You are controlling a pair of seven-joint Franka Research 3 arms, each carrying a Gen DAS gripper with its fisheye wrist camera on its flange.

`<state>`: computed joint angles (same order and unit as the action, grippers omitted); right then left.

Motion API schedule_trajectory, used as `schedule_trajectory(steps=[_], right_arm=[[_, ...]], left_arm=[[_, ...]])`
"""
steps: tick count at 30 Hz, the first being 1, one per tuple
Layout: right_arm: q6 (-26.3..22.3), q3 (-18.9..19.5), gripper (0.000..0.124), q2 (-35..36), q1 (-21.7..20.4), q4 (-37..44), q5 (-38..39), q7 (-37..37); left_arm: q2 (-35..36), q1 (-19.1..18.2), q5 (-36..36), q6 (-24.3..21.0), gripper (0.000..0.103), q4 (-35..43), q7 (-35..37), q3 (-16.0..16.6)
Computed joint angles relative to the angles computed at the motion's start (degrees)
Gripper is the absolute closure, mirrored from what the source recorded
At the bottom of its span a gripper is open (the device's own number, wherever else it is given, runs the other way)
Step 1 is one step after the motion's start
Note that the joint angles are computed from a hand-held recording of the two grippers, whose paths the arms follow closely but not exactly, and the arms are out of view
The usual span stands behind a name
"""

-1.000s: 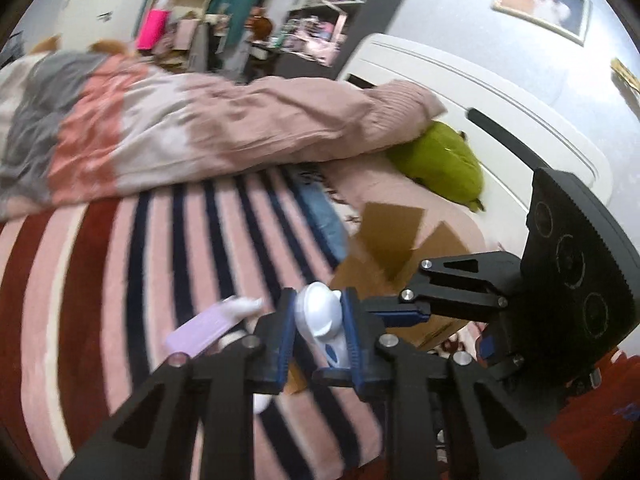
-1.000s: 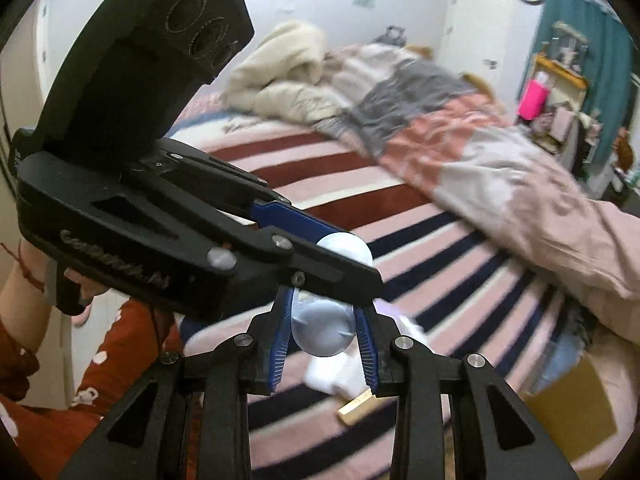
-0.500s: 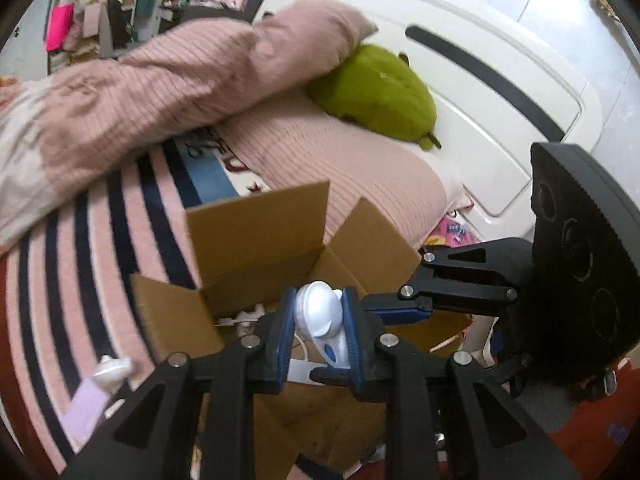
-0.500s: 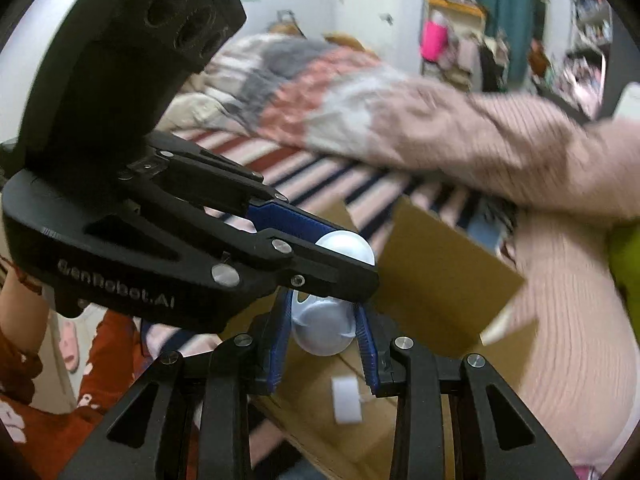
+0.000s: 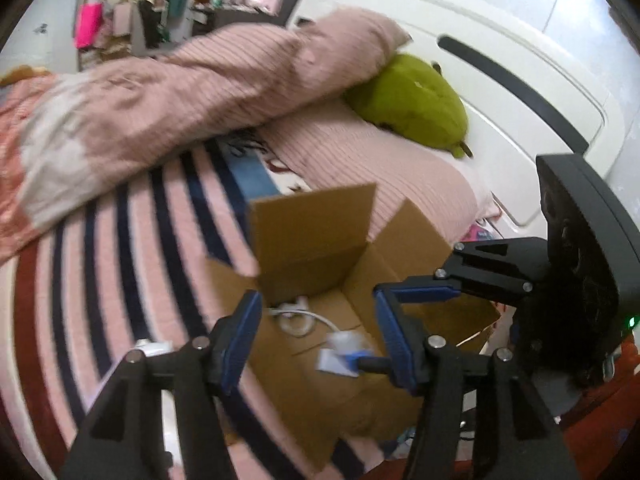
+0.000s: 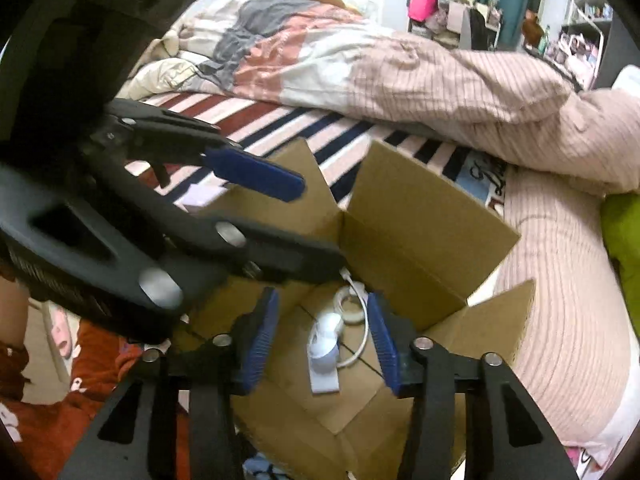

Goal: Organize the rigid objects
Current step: 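Place the earbud holder into the cardboard box with the right gripper, then grasp the white power bank with the right gripper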

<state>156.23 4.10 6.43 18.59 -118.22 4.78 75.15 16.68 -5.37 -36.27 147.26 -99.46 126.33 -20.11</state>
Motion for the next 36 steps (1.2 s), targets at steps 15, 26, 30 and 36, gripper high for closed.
schedule_trajectory(steps=[15,26,30,36], right_arm=[[1.26,8.18,0.082,9.61,4.94,11.08,25.33,-22.71],[-2.03,0.01,0.082,24.21,14.76,22.25,5.42,-0.69],[-4.36,-3.34,0.081,27.84,16.2,25.56,0.1,8.16],[-6.18,-3.78,0.081,29.93,15.08,27.47,-4.91,13.92]], left_arm=[[-14.3,2.78,-8.79,18.43,0.037,-23.51,6.2,8.91],[-11.48,5.88,-27.18,18.59,0.037,-26.31,22.66,9.69],[-10.47,6.87,-29.64,17.64,0.037,-26.43,23.94,9.46],[-9.08,7.75,-30.47,16.64,0.037,-25.81,23.66,8.95]])
